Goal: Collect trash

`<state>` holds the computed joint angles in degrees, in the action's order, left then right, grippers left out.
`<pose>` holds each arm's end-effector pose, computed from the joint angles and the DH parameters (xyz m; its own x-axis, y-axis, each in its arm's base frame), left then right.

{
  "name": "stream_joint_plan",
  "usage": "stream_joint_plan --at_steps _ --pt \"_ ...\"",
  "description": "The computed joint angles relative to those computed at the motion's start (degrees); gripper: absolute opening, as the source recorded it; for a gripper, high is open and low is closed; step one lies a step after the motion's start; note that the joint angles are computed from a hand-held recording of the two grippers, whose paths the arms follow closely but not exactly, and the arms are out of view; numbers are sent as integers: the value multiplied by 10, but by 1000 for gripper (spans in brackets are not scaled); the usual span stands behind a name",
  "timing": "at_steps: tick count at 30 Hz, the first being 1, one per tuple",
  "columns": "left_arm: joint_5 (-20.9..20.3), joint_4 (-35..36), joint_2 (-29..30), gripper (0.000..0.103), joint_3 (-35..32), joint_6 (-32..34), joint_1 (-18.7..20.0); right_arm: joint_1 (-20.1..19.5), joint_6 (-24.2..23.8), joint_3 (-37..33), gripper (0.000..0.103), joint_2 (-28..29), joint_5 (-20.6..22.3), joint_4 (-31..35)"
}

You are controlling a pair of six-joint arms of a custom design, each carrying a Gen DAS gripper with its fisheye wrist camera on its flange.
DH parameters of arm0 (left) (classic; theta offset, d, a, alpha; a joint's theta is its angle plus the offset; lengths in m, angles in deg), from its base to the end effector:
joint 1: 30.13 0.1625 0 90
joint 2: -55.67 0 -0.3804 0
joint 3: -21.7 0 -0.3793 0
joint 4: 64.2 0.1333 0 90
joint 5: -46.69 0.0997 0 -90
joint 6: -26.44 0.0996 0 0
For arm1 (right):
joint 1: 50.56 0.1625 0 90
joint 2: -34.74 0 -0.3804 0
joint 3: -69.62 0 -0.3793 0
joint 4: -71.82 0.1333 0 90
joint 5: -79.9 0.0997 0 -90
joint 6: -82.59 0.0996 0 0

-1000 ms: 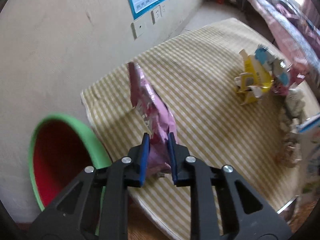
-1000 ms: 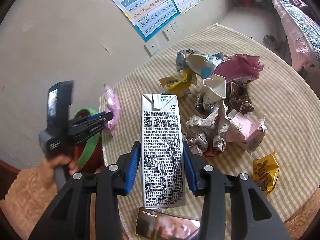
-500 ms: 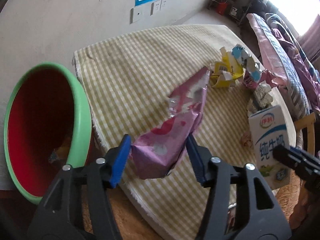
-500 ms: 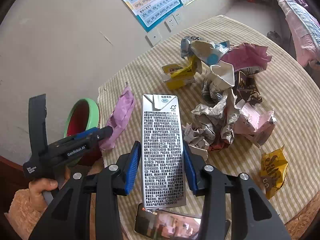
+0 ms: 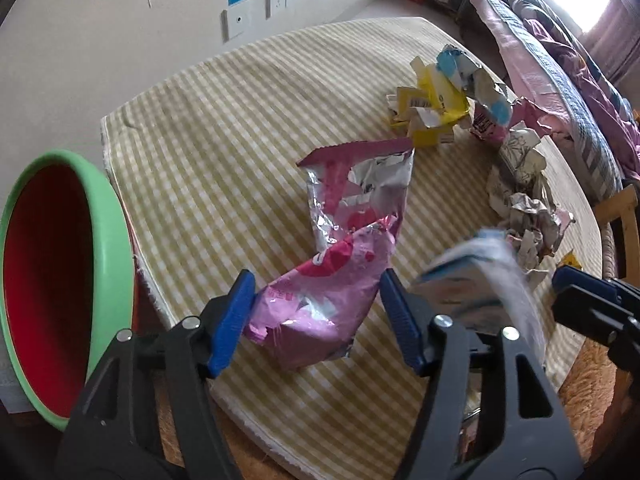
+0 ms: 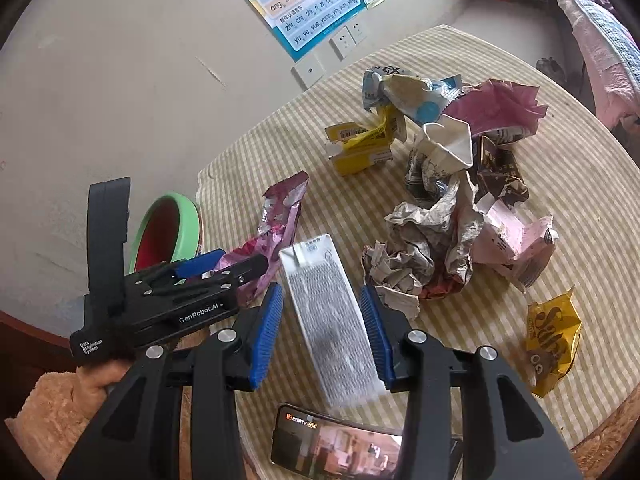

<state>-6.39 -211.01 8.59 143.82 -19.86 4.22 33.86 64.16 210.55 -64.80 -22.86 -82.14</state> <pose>-0.2433 -0.4002 -0.0322 -0.7714 0.1418 -0.6203 0.3278 0.9241 -0.1964 0.0767 -0.3600 0.2354 -0.9415 -0.1205 0.3148 -0.2191 0.9286 -0.2996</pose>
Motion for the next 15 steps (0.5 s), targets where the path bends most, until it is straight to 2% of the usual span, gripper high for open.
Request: stream_joint_plan --at_steps 2,3,4,9,15 --pt "1 -1 -3 50 4 -6 -1 -1 1 -1 42 0 -1 6" --pt "5 10 -4 35 3 -12 -2 0 1 -2 42 2 -7 7" --pt "6 18 -7 27 5 -18 -2 3 1 -2 42 5 -14 7" --pt "15 16 -36 23 29 -44 -8 16 -16 2 50 12 -40 4" --pt "44 29 -81 23 63 -92 -39 51 -78 14 56 21 -76 -22"
